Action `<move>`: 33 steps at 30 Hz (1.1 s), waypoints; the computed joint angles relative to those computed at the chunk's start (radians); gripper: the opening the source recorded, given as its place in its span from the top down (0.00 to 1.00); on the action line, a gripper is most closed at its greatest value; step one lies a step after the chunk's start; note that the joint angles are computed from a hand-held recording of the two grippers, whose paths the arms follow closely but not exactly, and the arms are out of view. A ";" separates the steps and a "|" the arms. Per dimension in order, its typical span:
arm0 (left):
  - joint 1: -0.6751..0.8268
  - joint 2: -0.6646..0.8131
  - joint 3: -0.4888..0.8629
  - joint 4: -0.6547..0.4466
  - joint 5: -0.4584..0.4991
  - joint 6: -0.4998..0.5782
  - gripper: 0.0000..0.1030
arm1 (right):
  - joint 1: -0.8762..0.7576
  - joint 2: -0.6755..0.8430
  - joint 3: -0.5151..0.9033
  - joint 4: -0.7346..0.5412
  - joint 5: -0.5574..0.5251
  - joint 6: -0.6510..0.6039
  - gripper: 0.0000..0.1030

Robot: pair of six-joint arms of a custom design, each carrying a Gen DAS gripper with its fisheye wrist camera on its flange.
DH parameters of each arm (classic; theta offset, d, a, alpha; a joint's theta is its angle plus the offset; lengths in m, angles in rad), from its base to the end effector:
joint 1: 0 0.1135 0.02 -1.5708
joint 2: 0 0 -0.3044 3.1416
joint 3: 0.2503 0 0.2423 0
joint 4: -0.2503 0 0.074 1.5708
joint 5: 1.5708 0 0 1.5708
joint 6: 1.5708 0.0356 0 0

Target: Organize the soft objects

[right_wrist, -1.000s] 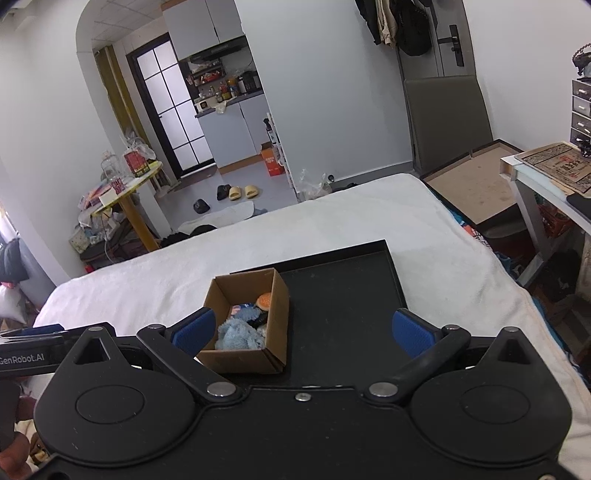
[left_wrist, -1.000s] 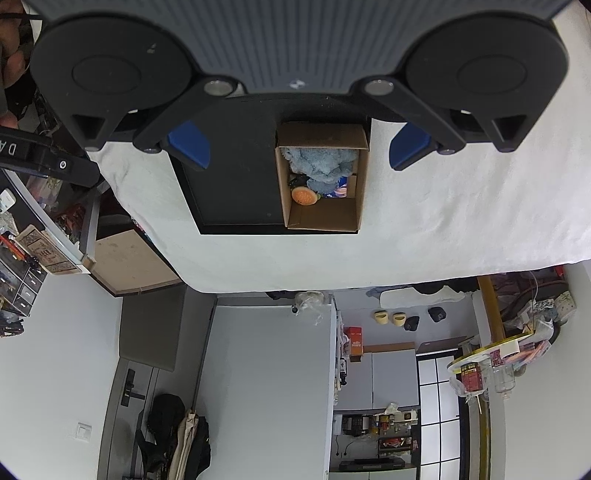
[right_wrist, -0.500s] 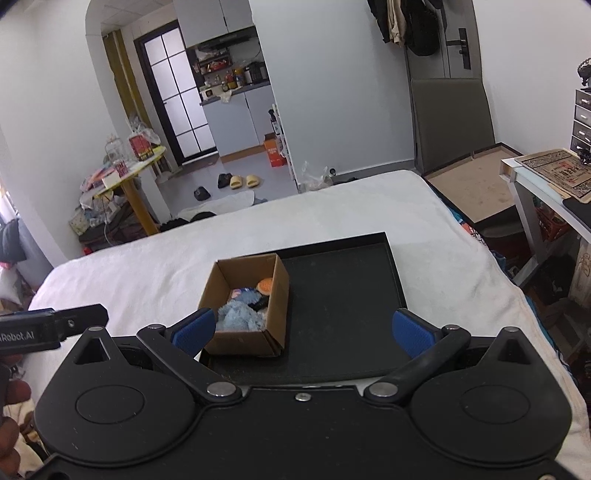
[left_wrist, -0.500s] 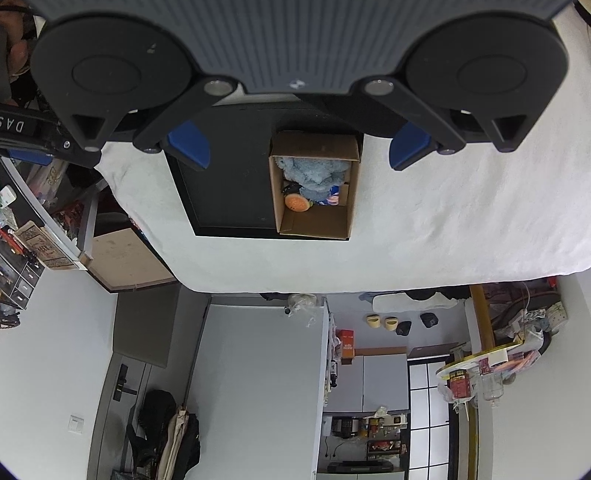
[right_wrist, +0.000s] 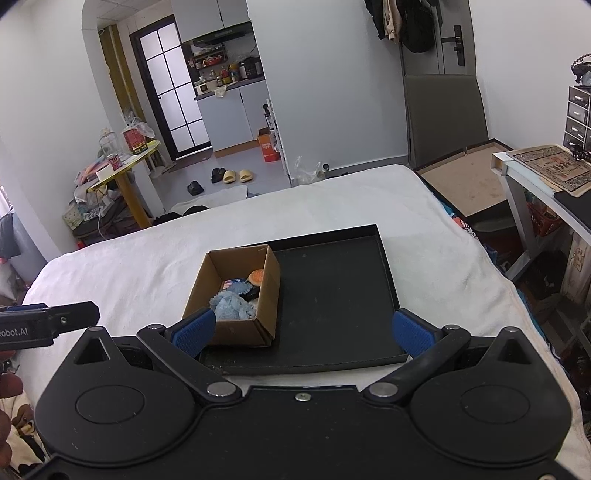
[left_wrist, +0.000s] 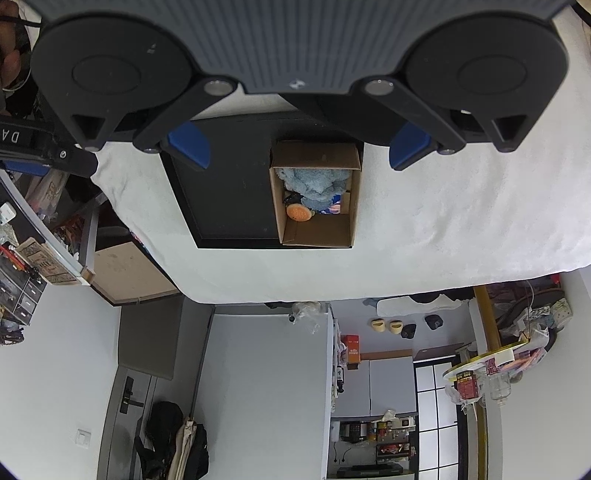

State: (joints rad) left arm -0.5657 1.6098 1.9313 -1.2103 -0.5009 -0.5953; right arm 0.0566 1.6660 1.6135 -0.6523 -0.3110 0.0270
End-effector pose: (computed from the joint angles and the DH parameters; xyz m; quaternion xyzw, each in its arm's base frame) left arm 0.2641 -0.1474 0.4671 -0.0964 0.9117 0.0176 0.3990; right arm 0.3675 0.0317 0.3942 -0.0782 0.8957 0.1578 0.4083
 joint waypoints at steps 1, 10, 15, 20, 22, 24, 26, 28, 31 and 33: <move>0.002 0.001 -0.002 -0.002 -0.001 -0.001 0.00 | 0.002 0.001 0.001 -0.001 0.000 0.000 0.00; 0.017 -0.013 -0.030 0.015 0.013 -0.006 0.00 | 0.013 0.008 0.000 0.000 -0.020 -0.009 0.00; 0.027 -0.020 -0.037 0.018 0.027 -0.012 0.00 | 0.015 0.007 -0.002 0.002 -0.017 -0.008 0.00; 0.020 -0.027 -0.039 0.013 0.020 -0.016 0.00 | 0.016 0.011 0.002 0.001 -0.017 -0.011 0.00; 0.017 -0.023 -0.032 0.010 0.020 -0.015 0.00 | 0.014 0.012 0.004 0.000 -0.018 -0.013 0.00; 0.018 -0.023 -0.032 0.011 0.021 -0.015 0.00 | 0.014 0.012 0.005 -0.001 -0.019 -0.014 0.00; 0.018 -0.023 -0.031 0.009 0.022 -0.014 0.00 | 0.015 0.012 0.004 -0.001 -0.017 -0.014 0.00; 0.017 -0.022 -0.028 0.006 0.021 -0.015 0.00 | 0.015 0.012 0.005 -0.002 -0.017 -0.013 0.00; 0.017 -0.023 -0.030 0.008 0.021 -0.013 0.00 | 0.016 0.012 0.005 -0.001 -0.015 -0.014 0.00; 0.016 -0.023 -0.032 0.007 0.021 -0.014 0.00 | 0.015 0.011 0.002 0.000 -0.016 -0.016 0.00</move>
